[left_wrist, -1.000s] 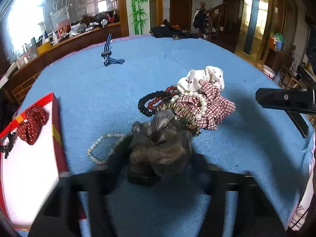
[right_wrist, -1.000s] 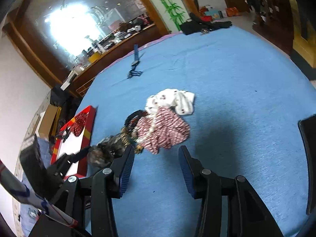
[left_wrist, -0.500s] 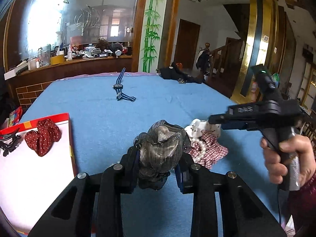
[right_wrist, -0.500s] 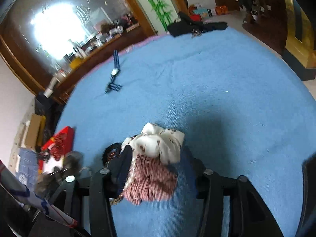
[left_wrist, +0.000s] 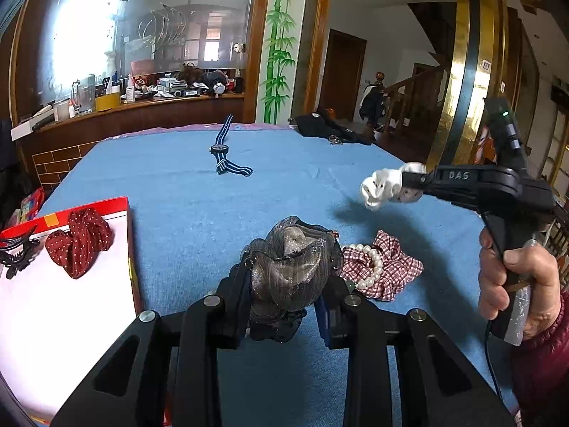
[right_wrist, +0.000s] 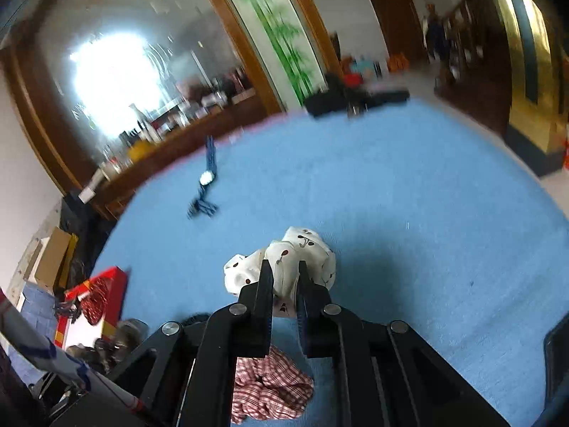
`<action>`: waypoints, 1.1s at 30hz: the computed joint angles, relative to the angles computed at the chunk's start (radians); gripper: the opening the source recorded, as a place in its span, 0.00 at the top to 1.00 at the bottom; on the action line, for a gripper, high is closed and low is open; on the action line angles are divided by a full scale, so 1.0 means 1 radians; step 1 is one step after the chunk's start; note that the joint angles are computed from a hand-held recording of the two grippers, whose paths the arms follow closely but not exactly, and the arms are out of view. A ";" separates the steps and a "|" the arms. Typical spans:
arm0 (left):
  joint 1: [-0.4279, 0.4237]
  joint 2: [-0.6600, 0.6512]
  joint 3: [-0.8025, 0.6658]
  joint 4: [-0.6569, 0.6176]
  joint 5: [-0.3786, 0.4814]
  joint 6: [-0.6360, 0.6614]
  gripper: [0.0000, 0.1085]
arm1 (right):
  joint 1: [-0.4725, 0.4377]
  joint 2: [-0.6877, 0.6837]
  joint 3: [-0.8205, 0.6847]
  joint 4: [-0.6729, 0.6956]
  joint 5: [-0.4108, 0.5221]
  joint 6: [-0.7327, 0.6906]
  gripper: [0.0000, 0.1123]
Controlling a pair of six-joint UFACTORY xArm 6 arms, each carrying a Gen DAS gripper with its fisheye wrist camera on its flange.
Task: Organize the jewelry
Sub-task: 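Lift grey scrunchie with left tool while right tool lifts white polka-dot scrunchie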
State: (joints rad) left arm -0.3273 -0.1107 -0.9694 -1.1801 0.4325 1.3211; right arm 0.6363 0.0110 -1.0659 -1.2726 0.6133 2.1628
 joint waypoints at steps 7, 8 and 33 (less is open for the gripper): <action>-0.002 0.005 0.000 0.025 -0.004 -0.023 0.73 | 0.035 0.027 -0.051 -0.092 -0.018 0.001 0.90; -0.002 0.006 -0.001 0.025 -0.006 -0.024 0.73 | 0.035 0.033 -0.057 -0.098 -0.028 0.002 0.90; -0.003 0.007 0.002 0.049 -0.037 -0.075 0.73 | 0.016 0.099 -0.113 -0.103 -0.125 -0.033 0.90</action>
